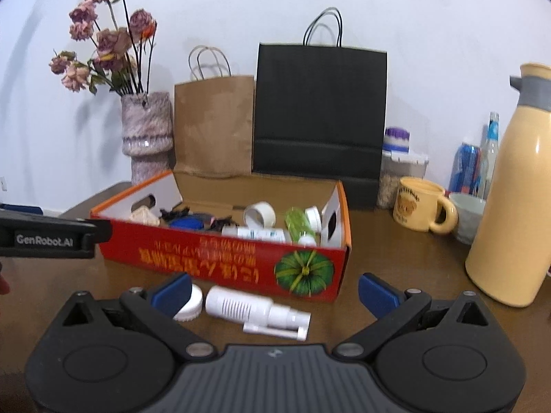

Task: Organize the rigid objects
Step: 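Withdraw both grippers and move the right gripper to the white spray bottle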

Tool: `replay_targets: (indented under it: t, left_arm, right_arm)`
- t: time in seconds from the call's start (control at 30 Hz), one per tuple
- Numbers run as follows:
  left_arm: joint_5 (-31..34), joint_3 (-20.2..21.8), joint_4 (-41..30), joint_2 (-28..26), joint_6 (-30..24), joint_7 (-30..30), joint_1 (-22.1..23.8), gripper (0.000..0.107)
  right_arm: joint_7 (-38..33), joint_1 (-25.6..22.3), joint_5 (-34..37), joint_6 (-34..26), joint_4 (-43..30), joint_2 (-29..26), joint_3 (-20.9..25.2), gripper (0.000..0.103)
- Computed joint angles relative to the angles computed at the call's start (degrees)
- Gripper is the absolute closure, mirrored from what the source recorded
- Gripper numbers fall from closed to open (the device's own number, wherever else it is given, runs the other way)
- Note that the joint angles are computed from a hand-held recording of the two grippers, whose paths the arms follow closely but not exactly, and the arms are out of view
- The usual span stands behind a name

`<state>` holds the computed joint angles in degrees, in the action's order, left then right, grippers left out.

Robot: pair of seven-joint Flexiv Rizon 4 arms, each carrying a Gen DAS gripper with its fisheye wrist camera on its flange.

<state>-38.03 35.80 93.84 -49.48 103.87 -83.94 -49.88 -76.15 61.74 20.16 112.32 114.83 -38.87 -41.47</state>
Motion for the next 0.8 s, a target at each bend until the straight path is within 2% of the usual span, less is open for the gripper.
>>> replay_targets:
  t: [0.2, 0.5, 0.8]
  left_arm:
    - [1.2, -3.5, 1.2, 1.6, 0.4, 0.2, 3.2, 0.004]
    - [3.0, -6.4, 1.8, 2.4, 0.9, 1.5, 6.6, 0.004]
    - [2.7, -5.2, 1.3, 1.8, -0.7, 0.7, 7.0, 0.004]
  right_arm:
    - [3.4, 1.5, -1.1, -3.5, -0.4, -1.5, -1.4, 0.000]
    - [14.6, 1.2, -5.6, -9.1, -4.9, -6.2, -4.0, 0.000]
    - [23.0, -0.1, -12.1, -13.2, -8.2, -9.1, -5.4, 0.000]
